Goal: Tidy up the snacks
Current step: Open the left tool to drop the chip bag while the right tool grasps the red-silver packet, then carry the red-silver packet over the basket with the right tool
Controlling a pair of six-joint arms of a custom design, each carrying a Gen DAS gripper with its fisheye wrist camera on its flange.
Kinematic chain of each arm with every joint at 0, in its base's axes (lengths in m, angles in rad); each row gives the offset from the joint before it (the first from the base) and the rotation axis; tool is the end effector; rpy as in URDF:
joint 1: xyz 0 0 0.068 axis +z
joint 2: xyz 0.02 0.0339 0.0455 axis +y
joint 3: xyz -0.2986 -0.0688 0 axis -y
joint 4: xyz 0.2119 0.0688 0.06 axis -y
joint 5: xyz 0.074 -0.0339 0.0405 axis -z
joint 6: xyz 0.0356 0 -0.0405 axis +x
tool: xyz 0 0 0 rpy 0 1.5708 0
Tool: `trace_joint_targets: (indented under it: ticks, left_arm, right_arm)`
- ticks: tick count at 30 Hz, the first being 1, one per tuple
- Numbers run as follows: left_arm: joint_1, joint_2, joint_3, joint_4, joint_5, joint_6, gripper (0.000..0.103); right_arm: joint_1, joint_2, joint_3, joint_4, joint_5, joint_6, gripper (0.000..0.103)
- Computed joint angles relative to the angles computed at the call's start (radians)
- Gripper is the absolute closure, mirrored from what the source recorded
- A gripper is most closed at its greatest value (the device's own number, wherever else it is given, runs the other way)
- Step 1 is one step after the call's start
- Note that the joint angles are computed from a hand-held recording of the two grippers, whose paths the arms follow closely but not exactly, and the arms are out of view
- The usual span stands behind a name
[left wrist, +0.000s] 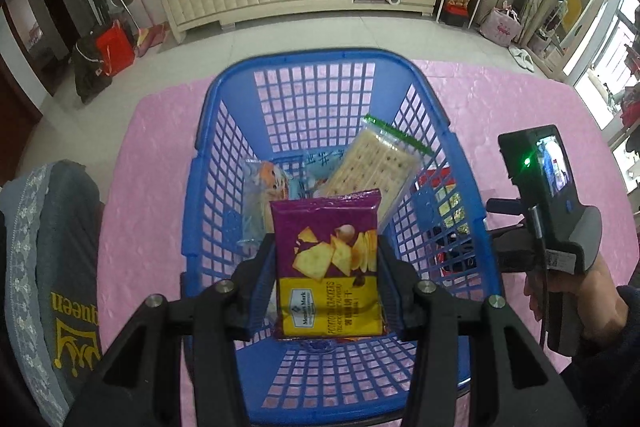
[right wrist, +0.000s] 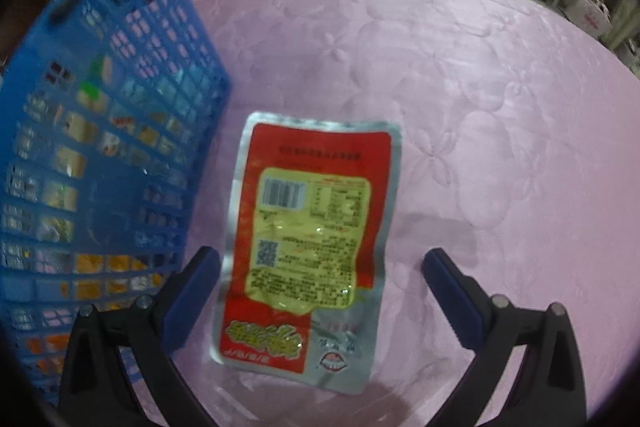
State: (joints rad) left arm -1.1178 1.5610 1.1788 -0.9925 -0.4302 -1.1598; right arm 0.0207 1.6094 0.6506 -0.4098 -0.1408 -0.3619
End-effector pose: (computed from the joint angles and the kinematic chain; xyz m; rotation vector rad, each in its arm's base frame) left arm 0.1257 -0.2244 0.2844 -0.1135 2.6690 0.0057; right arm 0.2242 0.0096 0.1659 -0.5747 2.8578 0.1524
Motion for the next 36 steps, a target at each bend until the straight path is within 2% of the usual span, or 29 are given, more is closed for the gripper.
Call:
trace_joint_targets:
  ticks: [3, 6, 9, 10, 12, 14, 17, 24, 27, 29, 32, 36]
  left_arm:
    - [0.0, 0.005, -0.019, 0.036, 0.021, 0.017, 0.058]
    - [-0.004, 0.011, -0.024, 0.051, 0.015, 0.025, 0.056]
    - [-0.007, 0.005, -0.027, 0.064, 0.014, 0.032, 0.045]
    - [-0.007, 0.004, -0.025, 0.062, 0.008, 0.034, 0.036]
    - [-0.014, 0.005, -0.014, 0.043, -0.014, 0.03, 0.033]
    - [-0.017, 0.004, -0.017, 0.042, -0.019, 0.016, 0.033]
    - [-0.018, -0.014, -0.047, 0.062, -0.011, -0.017, 0.033]
    - [-0.063, -0.035, -0.075, 0.052, -0.017, -0.089, 0.033]
    - [-0.083, -0.049, -0.091, 0.044, -0.021, -0.129, 0.033]
    - [-0.098, -0.062, -0.1, 0.039, -0.028, -0.148, 0.033]
    - [-0.125, -0.077, -0.094, 0.007, -0.044, -0.183, 0.033]
    - [-0.194, -0.09, -0.048, -0.082, -0.094, -0.26, 0.033]
  right_arm:
    - [0.042, -0.012, -0.048, 0.075, 0.04, -0.005, 0.0]
    - [0.103, 0.002, -0.093, 0.16, 0.134, 0.002, 0.0]
    - [0.116, -0.001, -0.125, 0.203, 0.122, -0.002, 0.001]
    - [0.118, -0.008, -0.141, 0.216, 0.119, -0.017, 0.003]
    - [0.091, -0.042, -0.16, 0.215, 0.091, -0.082, 0.02]
    - [0.102, -0.077, -0.168, 0.198, 0.091, -0.112, 0.027]
    - [0.073, -0.122, -0.156, 0.149, 0.056, -0.17, 0.062]
    - [0.002, -0.119, -0.127, 0.085, -0.012, -0.26, 0.063]
    - [0.011, -0.105, -0.111, 0.087, -0.005, -0.264, 0.065]
    - [0.013, -0.149, -0.138, 0.079, -0.004, -0.267, 0.065]
    - [-0.018, -0.199, -0.142, 0.03, -0.017, -0.28, 0.065]
    - [-0.071, -0.3, -0.073, -0.111, -0.06, -0.294, 0.065]
